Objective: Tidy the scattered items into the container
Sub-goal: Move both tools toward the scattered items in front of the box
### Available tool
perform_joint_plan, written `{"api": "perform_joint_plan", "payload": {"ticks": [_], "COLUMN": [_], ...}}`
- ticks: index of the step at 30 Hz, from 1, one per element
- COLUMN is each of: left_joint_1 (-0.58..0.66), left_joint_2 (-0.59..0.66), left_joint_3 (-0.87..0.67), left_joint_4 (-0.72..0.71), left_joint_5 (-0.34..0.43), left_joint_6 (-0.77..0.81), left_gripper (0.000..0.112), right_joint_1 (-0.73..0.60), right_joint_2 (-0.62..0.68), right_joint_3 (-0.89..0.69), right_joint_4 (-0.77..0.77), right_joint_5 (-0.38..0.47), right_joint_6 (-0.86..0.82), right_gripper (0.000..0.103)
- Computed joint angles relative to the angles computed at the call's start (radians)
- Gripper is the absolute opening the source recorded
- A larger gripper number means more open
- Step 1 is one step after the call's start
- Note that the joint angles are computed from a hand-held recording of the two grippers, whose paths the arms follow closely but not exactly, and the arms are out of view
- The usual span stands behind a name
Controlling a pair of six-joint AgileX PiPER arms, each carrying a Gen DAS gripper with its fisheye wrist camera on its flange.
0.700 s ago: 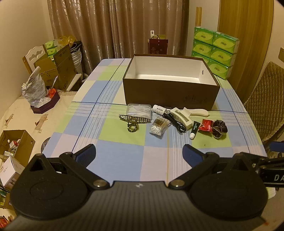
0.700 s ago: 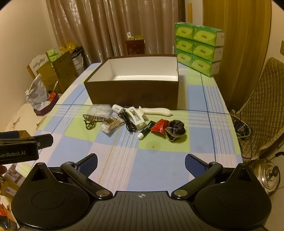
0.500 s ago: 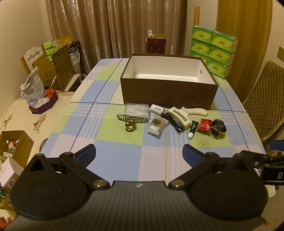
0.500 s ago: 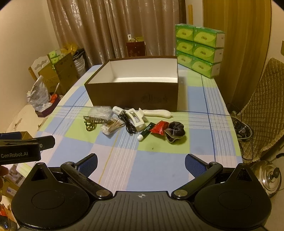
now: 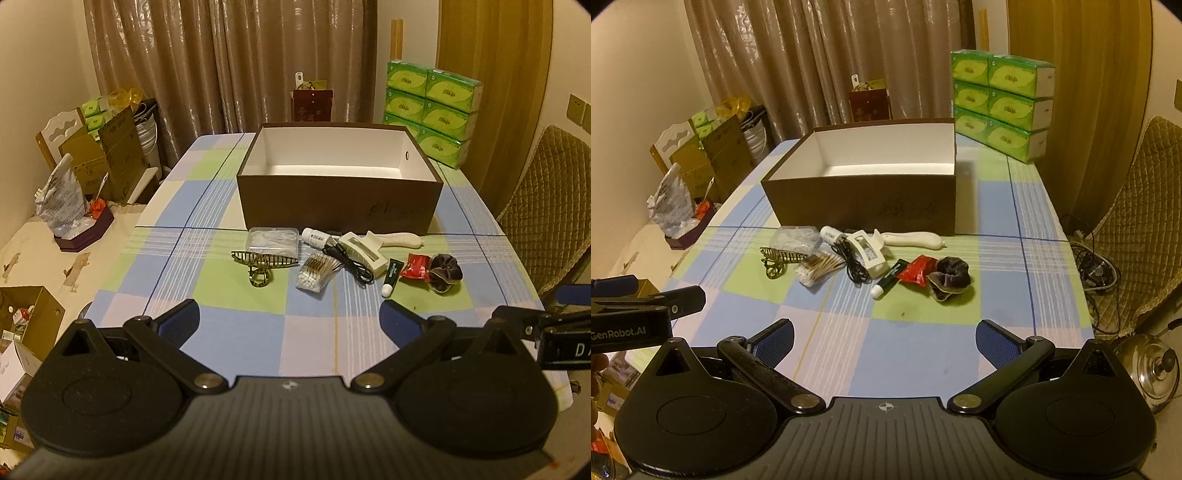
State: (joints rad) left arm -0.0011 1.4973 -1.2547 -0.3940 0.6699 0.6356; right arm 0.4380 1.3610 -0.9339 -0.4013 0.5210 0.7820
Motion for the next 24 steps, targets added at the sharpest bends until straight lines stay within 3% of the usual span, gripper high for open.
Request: {"api": "perform_joint_plan", "payload": {"ticks": [6,10,24], "left_joint_1": [-0.023,-0.013,-0.002], "left_joint_2": [0.002,-0.005,0.026], "left_joint_3": [0.003,0.016,0.008], "left_joint_4": [0.022,-0.036,-0.044], "left_joint_5": [-0.022,-0.031,-0.032], "left_joint_6": [-0.019,0.026,0.088], "left_gripper": [0.102,0.101,0.101], "right_joint_1": [-0.034,-0.048,-0.054], "right_joint_2": [0.0,0.005,0.041], "right_joint_3": [0.001,-0.002,0.003], "right_joint_4": [0.048,0.076,0.087], "right_joint_5": [-0.017,-0.023,-0.059], "right_joint_6": [-0.059,-0.095,-0.083], "right_gripper": [0.101,0.101,0.101]}}
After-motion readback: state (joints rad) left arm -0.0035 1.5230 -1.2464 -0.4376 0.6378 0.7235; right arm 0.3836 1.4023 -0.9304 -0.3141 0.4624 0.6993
